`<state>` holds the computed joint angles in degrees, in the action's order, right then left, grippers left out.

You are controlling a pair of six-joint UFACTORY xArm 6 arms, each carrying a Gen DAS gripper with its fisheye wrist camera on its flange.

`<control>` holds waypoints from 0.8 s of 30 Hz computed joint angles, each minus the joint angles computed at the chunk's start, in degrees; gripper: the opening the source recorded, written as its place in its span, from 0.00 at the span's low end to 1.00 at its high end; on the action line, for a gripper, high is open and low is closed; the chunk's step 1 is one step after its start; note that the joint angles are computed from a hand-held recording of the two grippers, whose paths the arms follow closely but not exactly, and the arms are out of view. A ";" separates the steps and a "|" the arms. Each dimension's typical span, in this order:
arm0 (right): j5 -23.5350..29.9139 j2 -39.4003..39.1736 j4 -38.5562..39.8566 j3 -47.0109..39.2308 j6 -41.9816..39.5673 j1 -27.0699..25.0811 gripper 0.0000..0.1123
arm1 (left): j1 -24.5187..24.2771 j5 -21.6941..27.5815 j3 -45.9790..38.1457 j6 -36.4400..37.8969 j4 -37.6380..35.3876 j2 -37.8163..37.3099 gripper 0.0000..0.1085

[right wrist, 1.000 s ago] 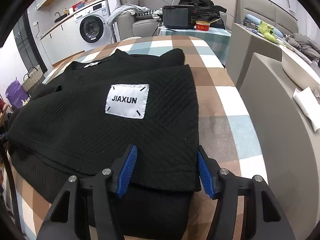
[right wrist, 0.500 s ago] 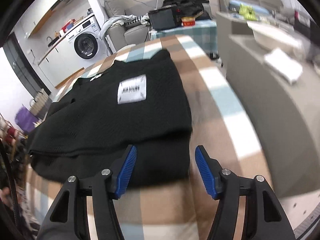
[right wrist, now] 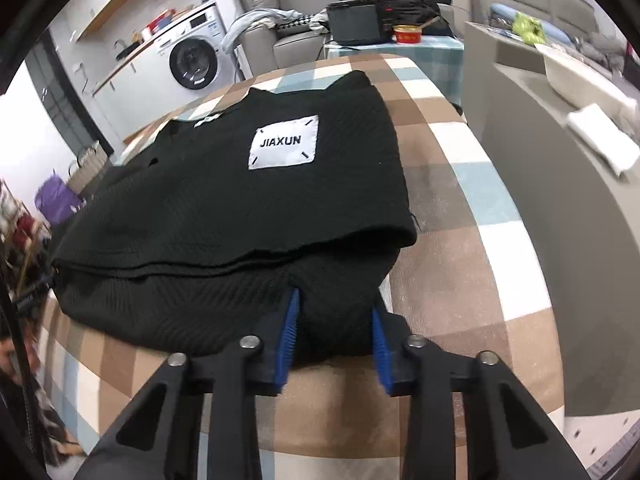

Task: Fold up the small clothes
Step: 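Smooth the folded sweatshirt edge with both grippers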

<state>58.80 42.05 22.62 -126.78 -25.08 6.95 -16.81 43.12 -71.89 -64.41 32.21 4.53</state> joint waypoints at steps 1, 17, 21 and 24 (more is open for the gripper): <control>-0.36 -0.85 -0.59 1.25 -0.72 0.09 0.21 | -0.16 -0.06 0.98 0.22 -0.39 -0.88 0.10; -2.88 -9.68 4.74 10.90 1.12 -2.39 0.39 | 2.67 -12.16 14.42 -10.44 -2.73 -13.72 0.44; -0.20 -8.94 11.81 8.66 1.67 -3.66 0.48 | 3.94 -16.76 11.70 -8.72 -4.09 -10.97 0.51; 2.81 -6.78 15.20 5.72 2.84 -4.00 0.48 | 4.61 -14.93 6.67 -6.70 -5.69 -6.46 0.51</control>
